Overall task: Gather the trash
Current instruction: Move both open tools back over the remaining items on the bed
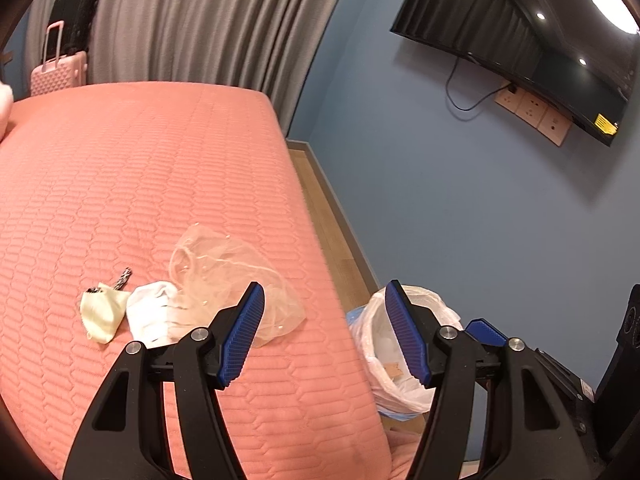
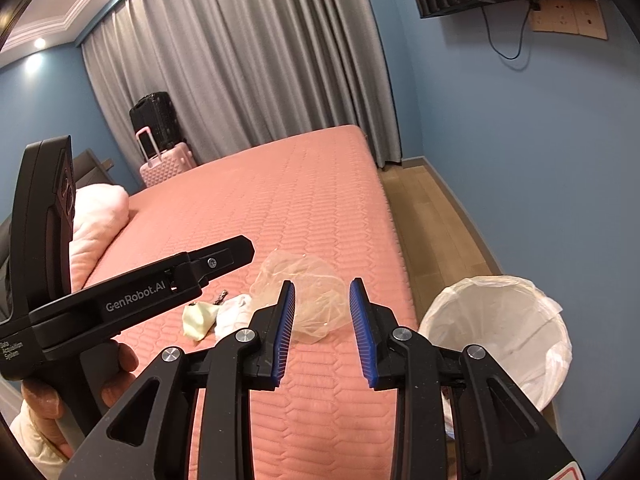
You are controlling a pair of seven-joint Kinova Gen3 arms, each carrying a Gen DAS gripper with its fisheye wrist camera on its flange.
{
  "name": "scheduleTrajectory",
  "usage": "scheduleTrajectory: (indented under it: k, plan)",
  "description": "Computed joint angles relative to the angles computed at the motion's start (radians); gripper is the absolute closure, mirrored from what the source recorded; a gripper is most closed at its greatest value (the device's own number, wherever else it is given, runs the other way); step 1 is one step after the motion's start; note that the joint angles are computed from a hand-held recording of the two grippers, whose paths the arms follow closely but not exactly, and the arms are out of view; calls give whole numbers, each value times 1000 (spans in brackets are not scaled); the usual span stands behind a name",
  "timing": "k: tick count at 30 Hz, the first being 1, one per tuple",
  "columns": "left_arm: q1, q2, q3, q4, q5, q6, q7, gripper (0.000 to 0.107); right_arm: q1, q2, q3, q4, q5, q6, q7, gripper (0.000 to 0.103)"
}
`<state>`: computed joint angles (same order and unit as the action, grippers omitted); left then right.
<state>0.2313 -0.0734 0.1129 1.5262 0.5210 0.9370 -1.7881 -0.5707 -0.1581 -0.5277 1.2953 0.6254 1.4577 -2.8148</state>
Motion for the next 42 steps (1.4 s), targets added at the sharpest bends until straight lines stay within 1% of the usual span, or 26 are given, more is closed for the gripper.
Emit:
scheduleTrajectory:
  k: [5,8,9,15,24,32,36,42]
  plan:
    - [-39,1,-39,32,19,19,-16,47,-30,46,14,-16,-8,-20,11,73]
    - [-69,7,-57,53,18,27,-38,47,-71,86,31,-30,1,-27,2,68]
    - [-80,9,-62,61,12,28,-40,47,-86,100,39,-35,0,-31,3,68]
    - [-159,47,-97,97,2,48,-74,47,-156,173,113,-46,-38,-83,28,68]
    - [-261,130,-110,132,-42,52,-96,47,-222,280,231,-48,-143,-196,91,68]
    - [-307,184,-100,122,-86,41,-94,47,-243,402,309,-109,-247,-279,185,67]
    - [-347,196,-114,124,-77,40,-101,47,-247,470,338,-161,-300,-310,239,68]
    - [-388,230,-114,86,-70,49,-115,47,-246,575,379,-240,-371,-349,323,68]
